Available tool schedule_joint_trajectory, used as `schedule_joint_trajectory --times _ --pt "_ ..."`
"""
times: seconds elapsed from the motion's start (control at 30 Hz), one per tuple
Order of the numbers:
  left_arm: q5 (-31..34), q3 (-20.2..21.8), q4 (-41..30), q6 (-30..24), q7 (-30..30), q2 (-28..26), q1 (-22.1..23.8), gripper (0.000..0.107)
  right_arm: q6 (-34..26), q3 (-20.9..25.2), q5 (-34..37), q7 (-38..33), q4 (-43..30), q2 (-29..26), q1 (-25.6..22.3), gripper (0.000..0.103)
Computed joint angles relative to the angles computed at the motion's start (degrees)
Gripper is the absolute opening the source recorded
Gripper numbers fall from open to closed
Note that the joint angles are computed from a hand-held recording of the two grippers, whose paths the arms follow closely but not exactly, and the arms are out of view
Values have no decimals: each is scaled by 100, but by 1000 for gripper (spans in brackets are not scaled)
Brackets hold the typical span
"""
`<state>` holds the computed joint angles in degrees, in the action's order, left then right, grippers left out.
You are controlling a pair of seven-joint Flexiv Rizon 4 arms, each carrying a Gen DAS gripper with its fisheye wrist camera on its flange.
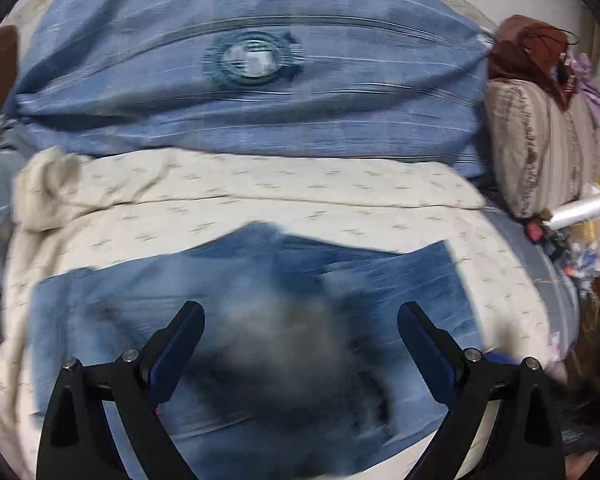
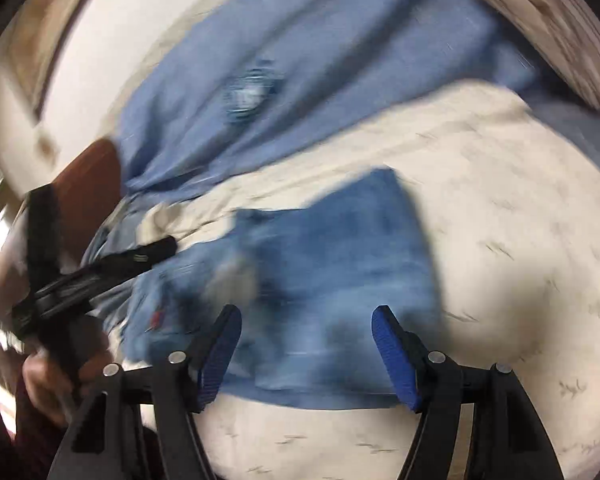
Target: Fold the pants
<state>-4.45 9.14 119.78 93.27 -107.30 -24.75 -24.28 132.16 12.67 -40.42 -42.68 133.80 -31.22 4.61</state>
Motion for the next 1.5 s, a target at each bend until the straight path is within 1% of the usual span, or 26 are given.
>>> schedule_joint_trajectory --times 0.03,0.07,0.13,0.23,0.27,0.33,0.47,0.53,0.57,0.63,0.67,0.73,0.8,0.83,0.87,0.9,0.93,1.0,1.07,1.1,1.2,1.27,1.37,1.43,1.47,1.5 --pt "-21 -160 -179 -52 74 -133 66 97 -93 76 -197 251 -77 -140 -157 66" --pt "-19 -164 -363 -196 124 -245 23 97 -560 108 -588 703 -207 -184 -334 61" --pt "14 -142 -879 -665 198 -569 -82 97 -756 89 -647 759 -275 -252 -357 57" --pt "199 117 -1643 -1474 4 -1032 -312 97 -542 193 -754 758 -337 -457 -539 57" --pt "285 174 -1857 -1719 -74 -1157 -342 97 -450 243 -1036 819 -392 -562 -714 59" --pt "417 296 -2325 -2285 -310 -1457 -394 97 -366 249 -1295 908 -561 -701 -735 59" --pt "496 -24 -2562 -2471 -491 -1690 -86 99 47 171 -2332 1503 -796 -955 -1127 60" --pt "664 -57 -2548 -2394 -600 -1665 -51 99 208 89 -2471 1751 -819 -962 -1113 60" --pt "676 -138 -2488 -2367 -605 -1615 22 97 303 36 -2320 1661 -770 -930 -1018 60" --pt "561 -380 -2137 -2122 -628 -1366 251 97 602 -102 -1611 993 -562 -764 -657 60" --pt "505 -510 -1833 -1823 -615 -1167 374 97 792 -160 -1149 517 -451 -656 -418 60" --pt "562 -463 -1451 -1599 -609 -859 357 97 1041 -202 -749 113 -396 -595 -195 60" --pt "806 -137 -1167 -1636 -784 -532 109 97 997 -229 -666 117 -579 -625 -74 60" --pt "946 -46 -850 -1475 -854 -269 76 97 893 -244 -645 182 -670 -641 -26 60" --pt "1028 -9 -714 -1409 -881 -147 96 97 718 -239 -687 383 -877 -709 -13 60" --pt "1231 202 -528 -1365 -1036 53 -23 97 580 -211 -805 621 -1073 -791 -50 60" --pt "1571 567 -371 -1398 -1327 268 -240 97 469 -198 -891 807 -1222 -840 -82 60" --pt "2247 1157 -146 -1611 -1960 674 -531 97 -16 -209 -759 1141 -1625 -976 19 72" --pt "2791 1502 109 -1702 -2513 1036 -617 97 -544 9 -1400 1851 -2052 -1297 -267 74" --pt "3056 1704 331 -1795 -2799 1330 -618 97 -454 16 -1373 1876 -2085 -1339 -276 74" --pt "3609 1957 782 -1988 -3355 1939 -450 97 -285 -168 -617 1304 -1657 -1012 92 74" --pt "4042 2091 1019 -2174 -3788 2312 -314 97 -133 -123 -472 1012 -1464 -906 158 74" --pt "4136 2167 1455 -2114 -3870 2680 26 97 306 -80 -408 436 -1105 -721 296 74" --pt "3971 2154 1730 -1833 -3803 2732 215 97 416 -56 -301 119 -890 -660 505 74" --pt "3720 2135 1888 -1624 -3645 2723 284 97 265 -28 -404 146 -854 -649 552 74" --pt "3096 2156 2179 -1172 -3158 2646 345 97 -1 2 -605 243 -833 -652 561 74"
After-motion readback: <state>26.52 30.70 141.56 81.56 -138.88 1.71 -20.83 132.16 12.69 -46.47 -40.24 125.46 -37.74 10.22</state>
